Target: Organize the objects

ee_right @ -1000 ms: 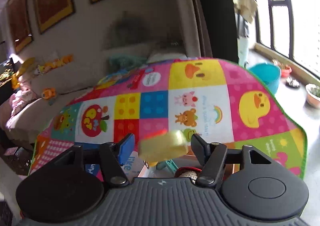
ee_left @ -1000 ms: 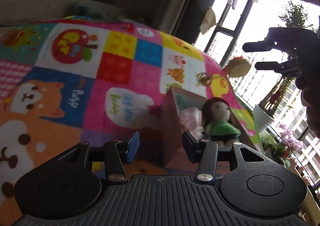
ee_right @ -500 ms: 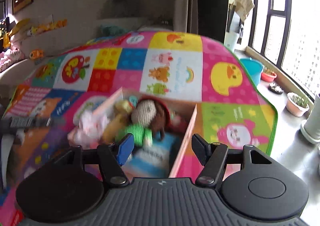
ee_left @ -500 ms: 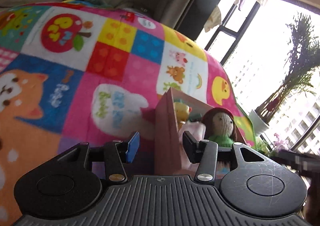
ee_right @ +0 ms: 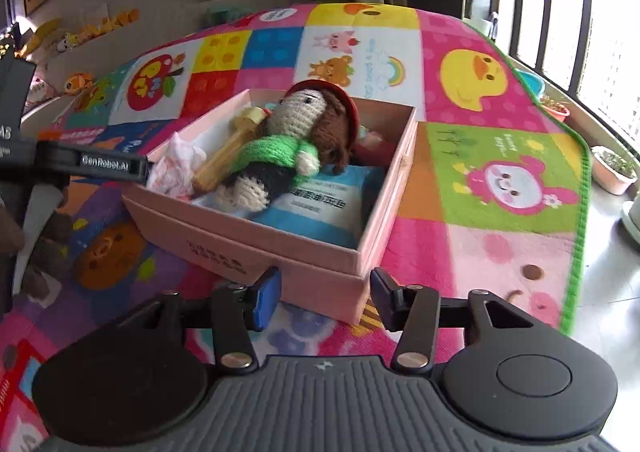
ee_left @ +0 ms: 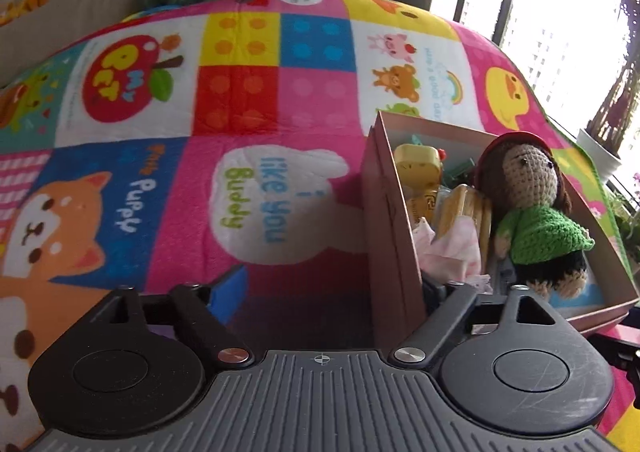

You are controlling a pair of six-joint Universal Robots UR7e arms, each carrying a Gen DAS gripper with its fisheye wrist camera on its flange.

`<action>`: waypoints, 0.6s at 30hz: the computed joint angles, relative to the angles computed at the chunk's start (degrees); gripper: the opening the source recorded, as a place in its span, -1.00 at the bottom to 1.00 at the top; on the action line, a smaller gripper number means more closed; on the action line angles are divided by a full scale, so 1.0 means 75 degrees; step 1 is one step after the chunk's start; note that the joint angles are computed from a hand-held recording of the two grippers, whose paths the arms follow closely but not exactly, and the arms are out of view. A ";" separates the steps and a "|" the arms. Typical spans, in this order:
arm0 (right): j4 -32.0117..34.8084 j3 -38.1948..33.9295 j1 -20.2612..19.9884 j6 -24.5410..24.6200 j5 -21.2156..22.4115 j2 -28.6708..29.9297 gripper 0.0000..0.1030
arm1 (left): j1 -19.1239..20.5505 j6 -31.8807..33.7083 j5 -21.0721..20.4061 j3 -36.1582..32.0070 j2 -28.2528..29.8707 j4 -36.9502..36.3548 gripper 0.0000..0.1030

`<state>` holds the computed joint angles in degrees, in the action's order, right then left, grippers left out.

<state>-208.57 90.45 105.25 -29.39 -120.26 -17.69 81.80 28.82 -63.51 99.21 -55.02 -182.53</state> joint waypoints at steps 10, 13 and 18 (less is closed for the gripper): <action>0.0467 -0.1944 0.0359 -0.0523 -0.0128 0.1290 0.01 | 0.0531 -0.0203 -0.0006 -0.0547 -0.0030 -0.0181 0.95; 0.0596 -0.2292 0.0429 -0.0585 -0.0215 0.1497 0.02 | 0.0652 -0.0229 -0.0170 -0.0721 0.0004 -0.0098 0.96; 0.0591 -0.2547 0.0500 -0.0688 -0.0414 0.1684 0.05 | 0.0755 -0.0222 -0.0410 -0.0853 0.0060 -0.0031 0.97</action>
